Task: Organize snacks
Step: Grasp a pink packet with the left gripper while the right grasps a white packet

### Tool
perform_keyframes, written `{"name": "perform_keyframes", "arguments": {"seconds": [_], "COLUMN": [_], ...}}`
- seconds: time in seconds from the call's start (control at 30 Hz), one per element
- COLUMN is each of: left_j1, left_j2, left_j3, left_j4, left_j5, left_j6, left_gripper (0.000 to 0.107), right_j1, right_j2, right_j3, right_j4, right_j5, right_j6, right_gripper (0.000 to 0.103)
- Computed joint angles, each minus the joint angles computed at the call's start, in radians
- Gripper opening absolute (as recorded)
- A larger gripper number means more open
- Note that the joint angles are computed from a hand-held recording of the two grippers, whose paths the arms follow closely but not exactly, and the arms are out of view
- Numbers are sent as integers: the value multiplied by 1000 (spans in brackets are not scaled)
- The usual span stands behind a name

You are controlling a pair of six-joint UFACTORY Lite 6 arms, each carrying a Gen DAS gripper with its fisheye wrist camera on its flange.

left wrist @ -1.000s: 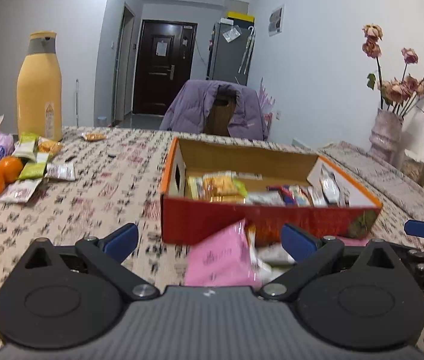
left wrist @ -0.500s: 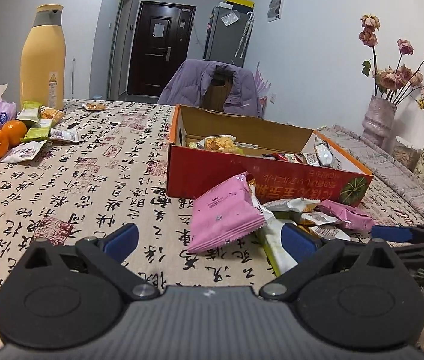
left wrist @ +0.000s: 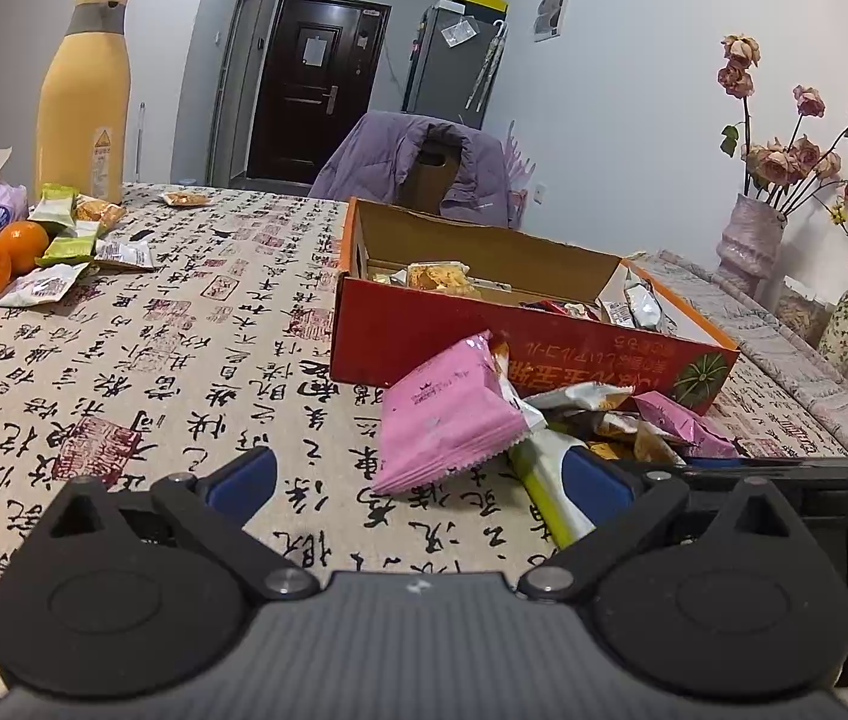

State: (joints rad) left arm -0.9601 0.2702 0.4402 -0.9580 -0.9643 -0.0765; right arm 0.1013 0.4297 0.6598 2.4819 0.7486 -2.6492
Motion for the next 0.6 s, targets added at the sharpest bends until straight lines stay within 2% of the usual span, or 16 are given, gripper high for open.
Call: {"name": "perform_keyframes", "arguments": {"seconds": [0.3, 0.6], "left_j1": [-7, 41], "left_j2": [-13, -20], "left_j3": [-8, 59], "left_j4": [-11, -12], "left_j5": [2, 64], "left_j6": [2, 60], "left_gripper": [103, 103], "right_j1": [-120, -178], "right_j2": [-54, -217], "right_j3": [-97, -252], "right_j4": [-88, -71], "right_j5": [114, 196], "right_j6": [58, -50], "right_gripper": [46, 46]}}
